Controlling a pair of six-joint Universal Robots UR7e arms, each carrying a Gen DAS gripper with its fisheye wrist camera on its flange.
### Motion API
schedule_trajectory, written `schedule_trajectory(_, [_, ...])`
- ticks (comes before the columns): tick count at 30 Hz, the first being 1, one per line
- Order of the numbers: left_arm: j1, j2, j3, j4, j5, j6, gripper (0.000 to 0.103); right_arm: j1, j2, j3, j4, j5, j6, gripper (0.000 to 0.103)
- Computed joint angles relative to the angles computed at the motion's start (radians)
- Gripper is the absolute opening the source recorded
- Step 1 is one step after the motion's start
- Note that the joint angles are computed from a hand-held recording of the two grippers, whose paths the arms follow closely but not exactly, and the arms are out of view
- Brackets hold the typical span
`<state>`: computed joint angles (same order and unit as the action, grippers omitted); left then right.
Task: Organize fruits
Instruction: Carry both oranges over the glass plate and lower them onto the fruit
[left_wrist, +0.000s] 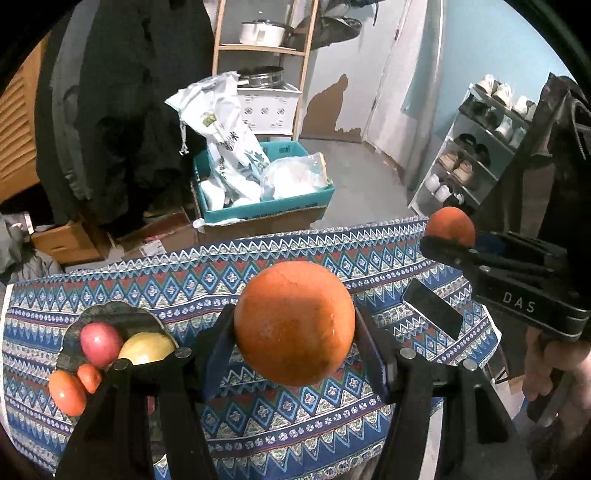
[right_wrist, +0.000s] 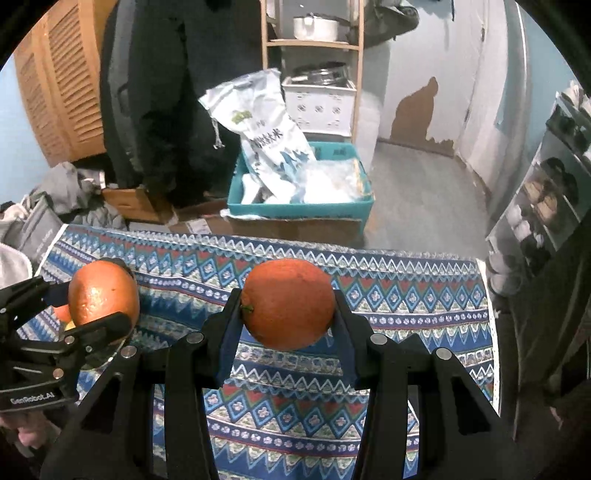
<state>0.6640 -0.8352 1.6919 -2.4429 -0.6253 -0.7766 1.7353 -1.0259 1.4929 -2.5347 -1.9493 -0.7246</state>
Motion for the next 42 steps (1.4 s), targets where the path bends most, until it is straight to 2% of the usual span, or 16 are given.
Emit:
schedule_trajectory(14, [-0.033,-0.122,0.117,0.045,0.056,-0.115,0.064,0.058,-0.018,0.049,0.009,0.044,-0.011,0.045])
schedule_trajectory(24, [-0.038,-0.232,0.214,0.135,0.097,-0.25,0.064,0.101,0.019,0.058,0.035,0.061,-0.006,0.045])
schedule_trajectory(42, [-0.017,-0.422,0.359,0.34,0.107,-0.513,0.064,0.165,0.119,0.051,0.093,0.086,0.031,0.045])
